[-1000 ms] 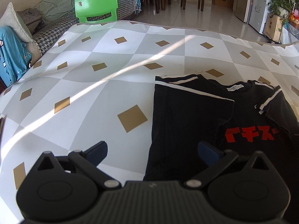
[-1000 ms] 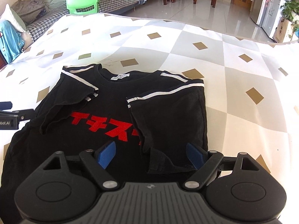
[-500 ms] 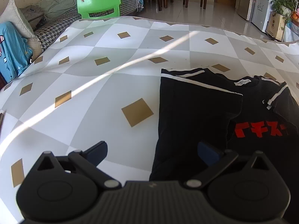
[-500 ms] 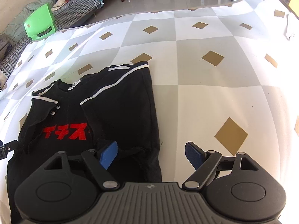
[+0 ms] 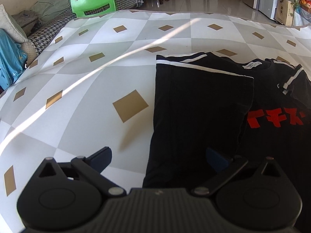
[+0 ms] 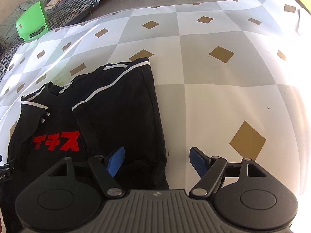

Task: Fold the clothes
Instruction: 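Move the right gripper to the shirt hem and close on it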

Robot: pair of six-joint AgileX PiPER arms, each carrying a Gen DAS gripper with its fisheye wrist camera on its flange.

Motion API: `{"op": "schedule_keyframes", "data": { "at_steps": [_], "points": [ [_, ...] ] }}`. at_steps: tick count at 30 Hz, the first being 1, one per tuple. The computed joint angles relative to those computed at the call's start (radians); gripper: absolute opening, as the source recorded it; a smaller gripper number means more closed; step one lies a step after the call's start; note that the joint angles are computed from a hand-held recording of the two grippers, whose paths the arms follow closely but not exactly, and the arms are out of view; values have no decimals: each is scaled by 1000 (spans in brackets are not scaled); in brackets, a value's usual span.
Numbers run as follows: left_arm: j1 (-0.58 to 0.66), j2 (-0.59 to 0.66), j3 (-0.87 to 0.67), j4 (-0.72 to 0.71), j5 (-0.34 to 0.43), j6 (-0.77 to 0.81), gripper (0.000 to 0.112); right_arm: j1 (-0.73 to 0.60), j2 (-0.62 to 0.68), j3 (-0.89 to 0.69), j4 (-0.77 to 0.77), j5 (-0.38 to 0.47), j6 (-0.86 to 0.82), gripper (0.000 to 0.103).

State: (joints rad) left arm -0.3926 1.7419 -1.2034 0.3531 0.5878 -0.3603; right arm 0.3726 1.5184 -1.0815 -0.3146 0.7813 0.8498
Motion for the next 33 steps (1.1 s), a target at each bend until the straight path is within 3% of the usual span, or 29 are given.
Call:
{"op": "schedule_keyframes", "data": {
  "at_steps": [11, 14, 19, 21, 24, 31, 33],
  "points": [
    [-3, -33, 34, -52, -7, 44, 103, 59, 76, -53, -120, 11, 67, 72],
    [-2, -44, 46, -77, -6, 57, 103, 64, 79, -56, -125, -1, 67, 59],
    [-10, -58, 59, -98, -1, 70, 103, 65, 80, -59, -121, -14, 60, 45],
    [-12, -61, 59, -107, 4, 81, 103, 66, 80, -64, -119, -13, 59, 32],
    [-12, -61, 57, -119, 9, 94, 103, 72, 82, -73, -111, -8, 48, 22],
    [-5, -61, 57, -137, 8, 105, 103, 58, 76, -56, -102, -33, 58, 24],
    [-7, -63, 60, -132, 7, 101, 103, 53, 77, -55, -105, -36, 58, 34]
  ]
}}
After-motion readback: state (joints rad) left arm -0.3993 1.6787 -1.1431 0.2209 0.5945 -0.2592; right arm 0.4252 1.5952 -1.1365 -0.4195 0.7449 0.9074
